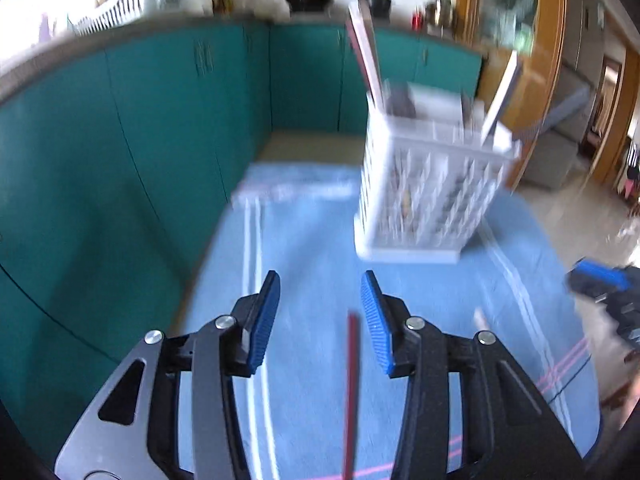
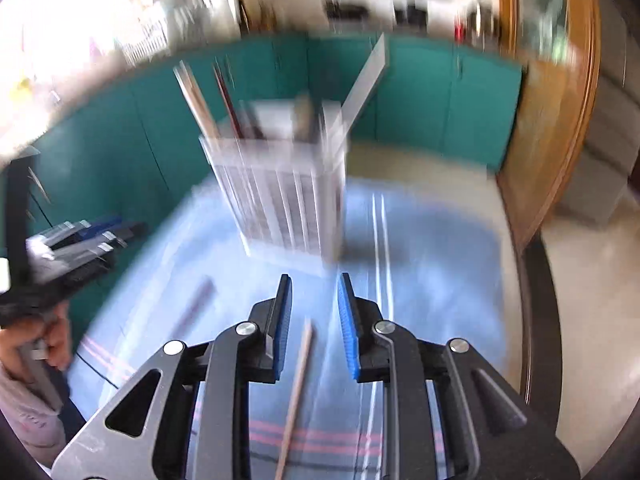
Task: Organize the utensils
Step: 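Close the left tool on the red chopstick while the right tool grasps the beige chopstick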
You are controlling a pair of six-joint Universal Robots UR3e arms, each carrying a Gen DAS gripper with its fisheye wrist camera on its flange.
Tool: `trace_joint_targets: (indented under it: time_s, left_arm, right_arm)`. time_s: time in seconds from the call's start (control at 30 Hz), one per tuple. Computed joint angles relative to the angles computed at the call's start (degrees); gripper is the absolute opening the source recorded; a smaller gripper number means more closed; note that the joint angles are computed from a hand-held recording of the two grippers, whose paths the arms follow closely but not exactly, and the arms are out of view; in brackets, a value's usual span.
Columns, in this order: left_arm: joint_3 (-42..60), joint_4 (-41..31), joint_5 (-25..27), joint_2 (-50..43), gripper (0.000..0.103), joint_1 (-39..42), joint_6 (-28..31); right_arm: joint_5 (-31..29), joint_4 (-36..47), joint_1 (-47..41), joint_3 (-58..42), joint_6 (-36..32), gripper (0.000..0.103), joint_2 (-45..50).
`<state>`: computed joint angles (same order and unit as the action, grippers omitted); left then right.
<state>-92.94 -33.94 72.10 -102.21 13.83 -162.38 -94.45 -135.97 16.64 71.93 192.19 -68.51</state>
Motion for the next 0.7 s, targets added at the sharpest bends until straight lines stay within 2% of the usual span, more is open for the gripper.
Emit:
trace_joint_targets:
  time_s: [0.07,0.17,0.23,0.3,0.37,0.5,0.7]
  left_arm:
    - [-0.8,0.0,1.2,-0.5,0.044,-1.2,0.8]
    - [-2.1,1.8,3.1,-1.6,0.049,-2.9,1.6]
    - [-0.1,0.9,3.6,-3.4,0.050,-3.6,1.8]
    - [1.3,0.5,4.6,-5.1,0.055,-4.5,2.1]
    - [3.7,-0.5,5.4,-7.8,0.056,-5.5,2.2]
    - [9.5,-4.6,6.9,-12.4,0.056,-6.8,1.9]
    - [14.0,-7.4,8.3,-16.4,0.058,-7.7,2.6]
  right_arm:
    - [3.9,5.3,-1.3,-1.5,3.2,0.024,3.5]
    - [7.2,7.6,-2.2,-2.6,6.0,0.024,7.2]
    - [7.0,9.0,-1.7,-4.9,6.7,0.024,9.6]
    - [6.4,10.6,-1.0,-8.0,6.9,0.034,11.9]
    - [4.9,12.5,-0.1,-11.6,6.7,0.040,14.2]
    - [2.6,19.2,0.7,-22.5,5.3,0.041,20.3]
    - [0.7,23.8,1.1,-30.4,4.0,0.041,25.3]
